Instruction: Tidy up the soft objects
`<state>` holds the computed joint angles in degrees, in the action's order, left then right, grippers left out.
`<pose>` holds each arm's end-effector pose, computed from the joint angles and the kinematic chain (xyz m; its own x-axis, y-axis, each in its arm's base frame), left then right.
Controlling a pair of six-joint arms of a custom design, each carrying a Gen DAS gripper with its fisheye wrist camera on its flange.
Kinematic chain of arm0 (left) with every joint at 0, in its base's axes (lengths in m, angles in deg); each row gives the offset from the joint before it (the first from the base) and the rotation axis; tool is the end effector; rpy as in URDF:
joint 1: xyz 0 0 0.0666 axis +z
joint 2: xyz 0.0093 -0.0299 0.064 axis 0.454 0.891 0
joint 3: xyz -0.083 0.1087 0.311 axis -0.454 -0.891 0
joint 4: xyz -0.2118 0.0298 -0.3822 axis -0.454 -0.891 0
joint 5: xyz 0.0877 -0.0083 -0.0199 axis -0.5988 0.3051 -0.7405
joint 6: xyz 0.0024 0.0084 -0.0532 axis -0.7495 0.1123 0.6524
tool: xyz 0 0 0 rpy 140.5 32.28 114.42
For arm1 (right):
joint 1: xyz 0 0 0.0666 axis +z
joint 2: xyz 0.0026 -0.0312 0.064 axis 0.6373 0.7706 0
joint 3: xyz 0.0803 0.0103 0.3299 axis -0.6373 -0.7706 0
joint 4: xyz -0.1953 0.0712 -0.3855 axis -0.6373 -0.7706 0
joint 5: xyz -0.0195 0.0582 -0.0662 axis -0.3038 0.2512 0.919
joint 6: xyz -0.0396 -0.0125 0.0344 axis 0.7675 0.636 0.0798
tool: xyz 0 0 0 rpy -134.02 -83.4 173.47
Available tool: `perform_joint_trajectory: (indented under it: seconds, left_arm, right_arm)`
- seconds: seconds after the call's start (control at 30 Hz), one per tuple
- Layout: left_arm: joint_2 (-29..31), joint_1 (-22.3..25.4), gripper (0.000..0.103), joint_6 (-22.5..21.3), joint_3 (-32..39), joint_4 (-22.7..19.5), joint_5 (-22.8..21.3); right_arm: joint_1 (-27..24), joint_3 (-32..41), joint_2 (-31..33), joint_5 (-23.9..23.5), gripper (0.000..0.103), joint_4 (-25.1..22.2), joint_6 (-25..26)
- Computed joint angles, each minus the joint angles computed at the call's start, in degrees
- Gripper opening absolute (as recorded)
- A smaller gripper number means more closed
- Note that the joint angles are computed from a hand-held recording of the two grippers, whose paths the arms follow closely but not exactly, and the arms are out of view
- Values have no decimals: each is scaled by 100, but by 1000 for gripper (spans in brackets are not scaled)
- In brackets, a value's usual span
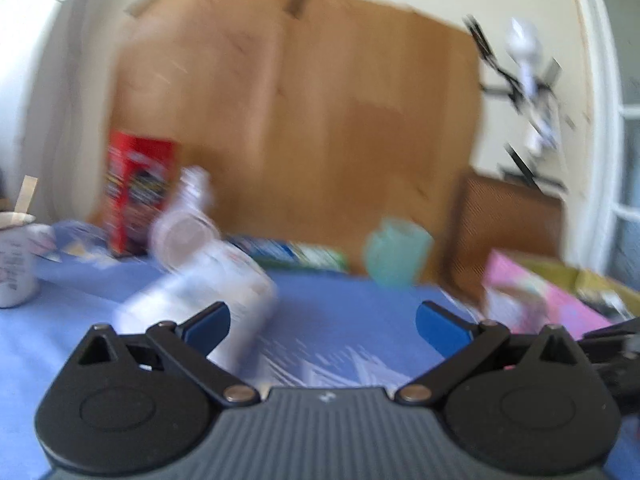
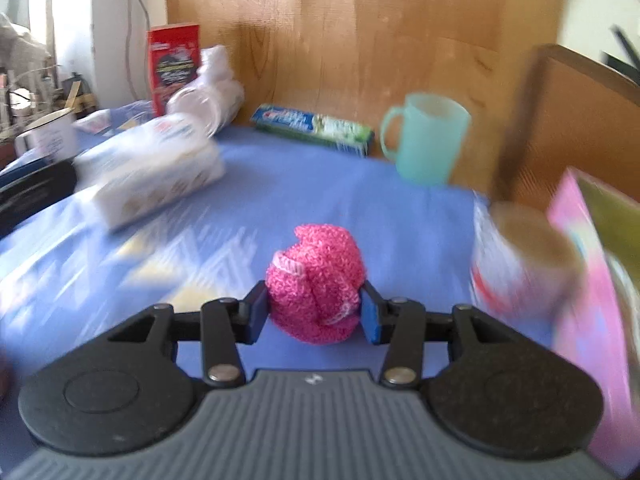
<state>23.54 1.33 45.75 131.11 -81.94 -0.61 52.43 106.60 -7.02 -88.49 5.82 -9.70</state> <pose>0.5105 -0.2359 0.3564 -0.2962 -0.0966 -0.9502 0.1406 0.9796 -0.1434 0.5396 0.1289 0.3735 -0.5337 -0.2679 -0.8021 -0.4377 0.8991 -0.0091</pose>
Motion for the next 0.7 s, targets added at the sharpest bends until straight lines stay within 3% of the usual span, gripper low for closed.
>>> perform_joint_trajectory:
  seconds: [0.17,0.27,0.5,0.7]
  left_arm:
    - [68,-121,97,526,526,-1311,1799]
    - [369,-229,89,613,1074,-2110,2485]
    - [763,-579,86,461,1744,-2936,2146]
    - [1112,-953,86,2,2274,-3582,1538]
  right_arm:
    - [6,-1540,-1307,271,54,631,-312]
    - [-47,-1963,-1618,318,58,823,-597]
    - [-226,-2374,-1890,17,63,1110,-856]
    - [-375,-2638,-2139,-202,67,1289,-1031]
